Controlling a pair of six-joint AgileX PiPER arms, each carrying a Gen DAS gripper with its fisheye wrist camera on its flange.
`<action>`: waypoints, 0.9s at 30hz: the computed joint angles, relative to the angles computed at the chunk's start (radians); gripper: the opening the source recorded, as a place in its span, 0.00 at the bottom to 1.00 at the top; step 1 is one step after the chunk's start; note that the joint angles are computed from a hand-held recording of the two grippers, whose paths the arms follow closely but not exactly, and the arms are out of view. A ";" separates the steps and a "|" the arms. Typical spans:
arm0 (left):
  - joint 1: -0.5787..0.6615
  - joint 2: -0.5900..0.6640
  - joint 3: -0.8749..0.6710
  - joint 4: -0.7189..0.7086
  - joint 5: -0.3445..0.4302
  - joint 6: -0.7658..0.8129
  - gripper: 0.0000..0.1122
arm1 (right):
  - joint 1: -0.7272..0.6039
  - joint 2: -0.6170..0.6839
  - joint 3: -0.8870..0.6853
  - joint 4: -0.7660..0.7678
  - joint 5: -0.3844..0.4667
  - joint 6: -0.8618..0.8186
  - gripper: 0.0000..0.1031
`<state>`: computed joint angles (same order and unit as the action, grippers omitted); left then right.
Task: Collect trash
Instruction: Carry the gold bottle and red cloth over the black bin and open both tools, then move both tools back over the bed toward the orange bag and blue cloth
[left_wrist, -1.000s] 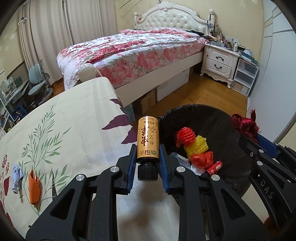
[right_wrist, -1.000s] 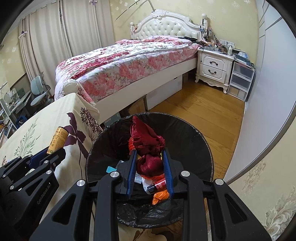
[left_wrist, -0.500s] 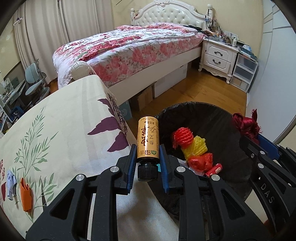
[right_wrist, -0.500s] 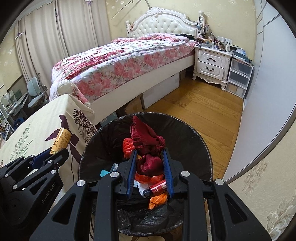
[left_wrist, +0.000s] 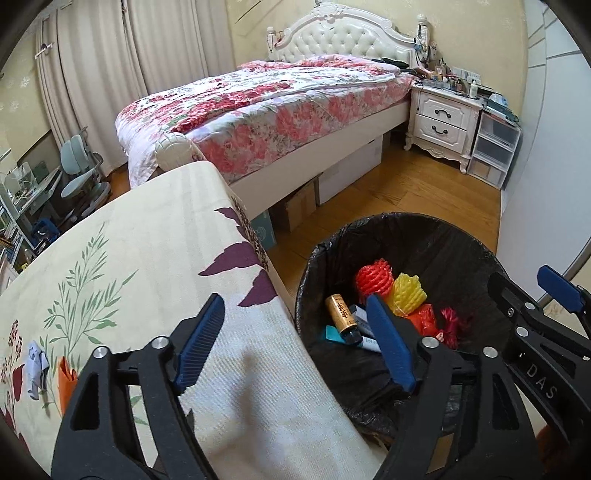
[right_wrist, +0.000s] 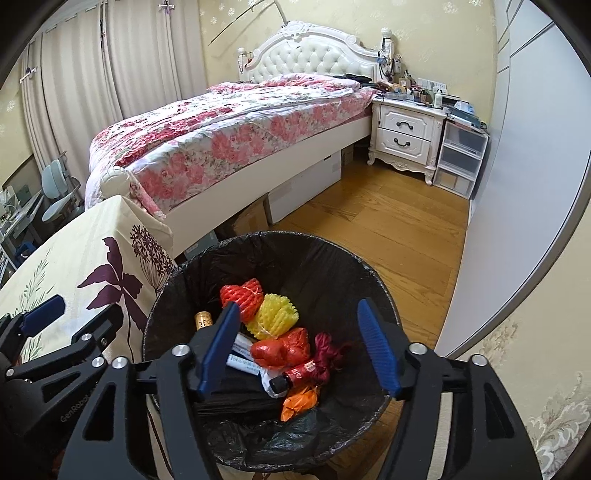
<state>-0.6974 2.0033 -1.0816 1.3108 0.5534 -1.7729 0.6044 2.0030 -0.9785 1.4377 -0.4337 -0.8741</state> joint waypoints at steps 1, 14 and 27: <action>-0.001 -0.012 0.014 0.005 0.005 -0.011 0.71 | 0.004 -0.005 0.004 0.004 -0.005 -0.002 0.67; 0.038 -0.174 0.220 0.066 0.033 -0.124 0.79 | 0.089 -0.020 -0.020 0.114 -0.035 -0.081 0.76; 0.135 -0.346 0.472 0.145 0.055 -0.269 0.79 | 0.232 0.040 -0.154 0.267 -0.037 -0.253 0.77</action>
<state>-0.5619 1.6570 -0.6093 1.4555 0.6086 -2.0422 0.8362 2.0426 -1.1323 1.7044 -0.4710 -1.1270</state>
